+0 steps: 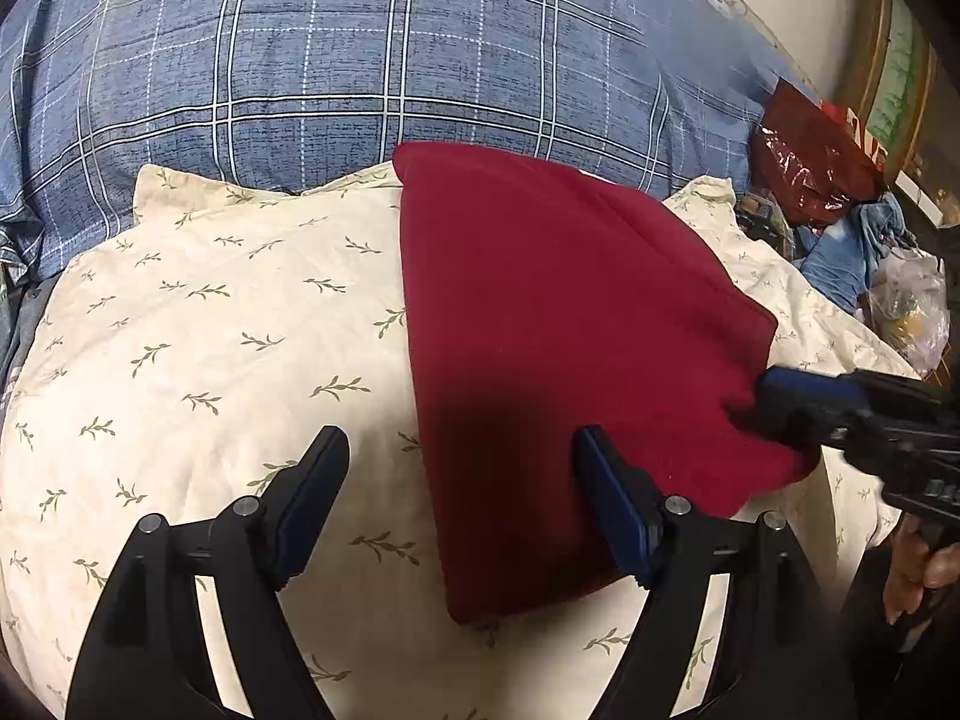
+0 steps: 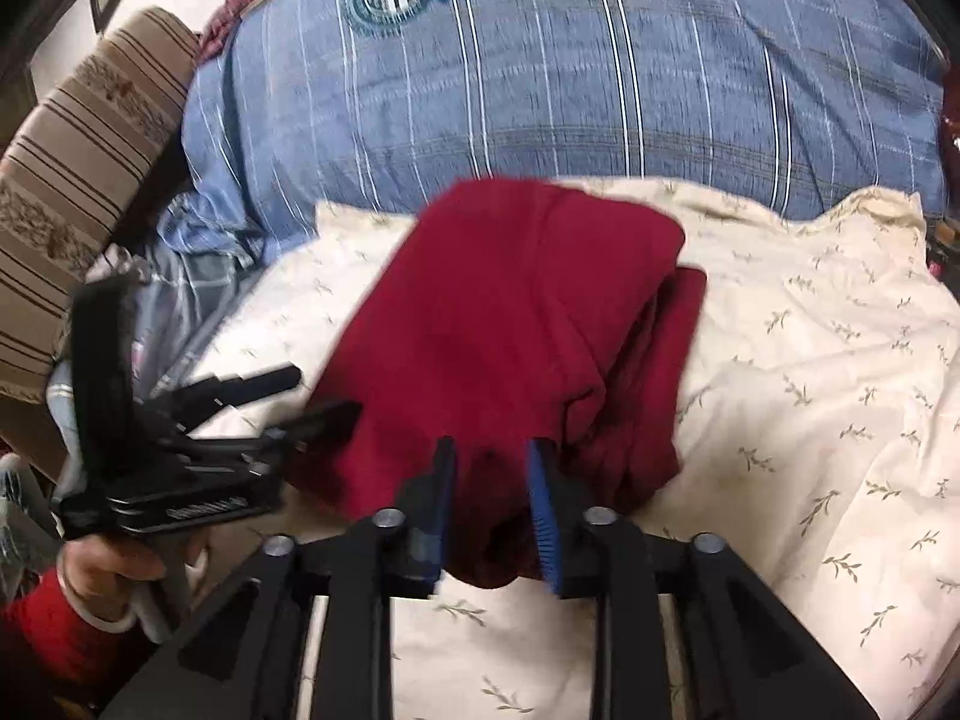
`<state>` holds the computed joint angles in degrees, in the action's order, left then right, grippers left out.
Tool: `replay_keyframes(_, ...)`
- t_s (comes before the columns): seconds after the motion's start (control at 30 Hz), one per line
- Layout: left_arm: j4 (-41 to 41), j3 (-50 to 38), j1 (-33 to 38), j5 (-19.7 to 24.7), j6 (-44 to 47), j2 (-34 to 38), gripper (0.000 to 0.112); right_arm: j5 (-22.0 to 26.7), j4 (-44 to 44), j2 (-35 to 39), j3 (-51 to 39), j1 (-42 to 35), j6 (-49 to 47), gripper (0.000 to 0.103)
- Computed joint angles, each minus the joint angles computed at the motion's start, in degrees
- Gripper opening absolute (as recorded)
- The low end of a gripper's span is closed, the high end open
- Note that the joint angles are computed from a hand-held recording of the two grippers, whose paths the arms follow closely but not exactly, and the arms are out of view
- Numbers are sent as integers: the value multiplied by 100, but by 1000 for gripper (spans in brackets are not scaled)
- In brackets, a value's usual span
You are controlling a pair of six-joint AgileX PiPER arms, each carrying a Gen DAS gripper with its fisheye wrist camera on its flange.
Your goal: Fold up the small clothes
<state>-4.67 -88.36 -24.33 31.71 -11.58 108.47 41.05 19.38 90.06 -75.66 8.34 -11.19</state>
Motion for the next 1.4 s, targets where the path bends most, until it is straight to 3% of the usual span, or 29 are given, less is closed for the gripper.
replay_keyframes(0.1, 38, -1, -1, -4, -78, 16, 81, -220, -489, 70, 17, 208, 306, 39)
replay_keyframes(0.2, 7, 2, -2, 12, -59, 19, 82, 17, -921, 504, -163, 199, 780, 40)
replay_keyframes(0.27, -23, 15, 3, 8, -30, 10, 82, -17, -279, 429, -71, -43, 476, 42)
replay_keyframes(0.33, -189, 39, 40, -8, 118, -23, 82, 76, 321, 292, -73, -255, 218, 61)
replay_keyframes(0.43, -751, -31, 202, 81, 489, -14, 82, -144, 1025, 63, 69, -538, -146, 76)
replay_keyframes(0.6, -2010, -552, 643, 703, 1038, 274, 82, 106, 1704, 577, -489, -1048, -395, 93)
replay_keyframes(0.73, -2090, -1023, 700, 896, 973, 568, 84, 783, 1532, 1614, -1508, -1202, -36, 93)
replay_keyframes(0.97, -2322, -2024, 687, 1417, 1114, 1309, 84, 716, 2229, 2099, -1691, -1249, -559, 93)
replay_keyframes(1.4, -2195, -2470, 649, 1520, 1004, 1667, 90, 361, 2441, 2179, -1564, -1107, -999, 93)
